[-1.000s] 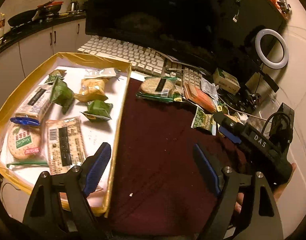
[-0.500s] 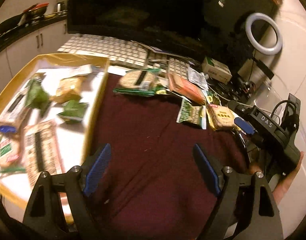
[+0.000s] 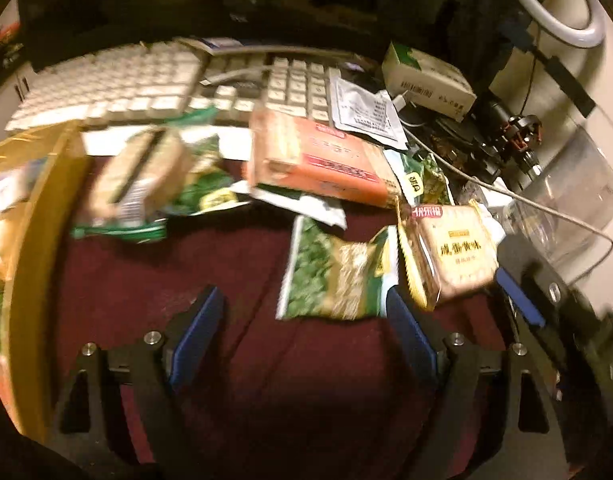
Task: Organize snacks
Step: 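Grasp a green pea garlic packet with the left gripper while the right gripper approaches the yellow-edged cracker pack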
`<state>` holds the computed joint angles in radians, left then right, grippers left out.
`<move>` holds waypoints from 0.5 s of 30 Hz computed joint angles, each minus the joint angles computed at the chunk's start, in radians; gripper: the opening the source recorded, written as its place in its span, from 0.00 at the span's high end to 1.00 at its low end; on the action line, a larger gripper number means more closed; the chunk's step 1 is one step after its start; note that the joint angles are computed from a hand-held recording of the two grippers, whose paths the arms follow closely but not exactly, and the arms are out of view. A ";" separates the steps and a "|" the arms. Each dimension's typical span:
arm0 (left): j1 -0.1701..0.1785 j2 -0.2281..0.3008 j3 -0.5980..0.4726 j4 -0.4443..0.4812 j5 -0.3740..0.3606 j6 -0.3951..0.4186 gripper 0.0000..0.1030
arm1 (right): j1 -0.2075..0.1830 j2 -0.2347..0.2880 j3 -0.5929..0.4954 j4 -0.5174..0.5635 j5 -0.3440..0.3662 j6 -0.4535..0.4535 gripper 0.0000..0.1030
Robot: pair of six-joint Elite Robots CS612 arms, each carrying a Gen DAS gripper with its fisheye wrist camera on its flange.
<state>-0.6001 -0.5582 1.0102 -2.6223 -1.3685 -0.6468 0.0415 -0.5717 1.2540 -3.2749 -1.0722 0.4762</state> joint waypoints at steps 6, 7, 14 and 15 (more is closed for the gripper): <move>-0.003 0.002 0.000 -0.031 0.009 0.003 0.59 | 0.002 0.002 -0.005 0.010 0.005 -0.007 0.33; -0.006 -0.006 0.017 -0.046 0.020 0.004 0.63 | 0.002 0.002 -0.005 0.011 0.008 -0.008 0.33; -0.007 -0.115 0.262 -0.251 0.007 -0.113 0.64 | 0.005 0.002 -0.005 -0.001 0.003 -0.029 0.33; -0.007 -0.128 0.292 -0.268 0.004 -0.139 0.64 | 0.008 -0.004 -0.004 0.016 -0.019 -0.045 0.33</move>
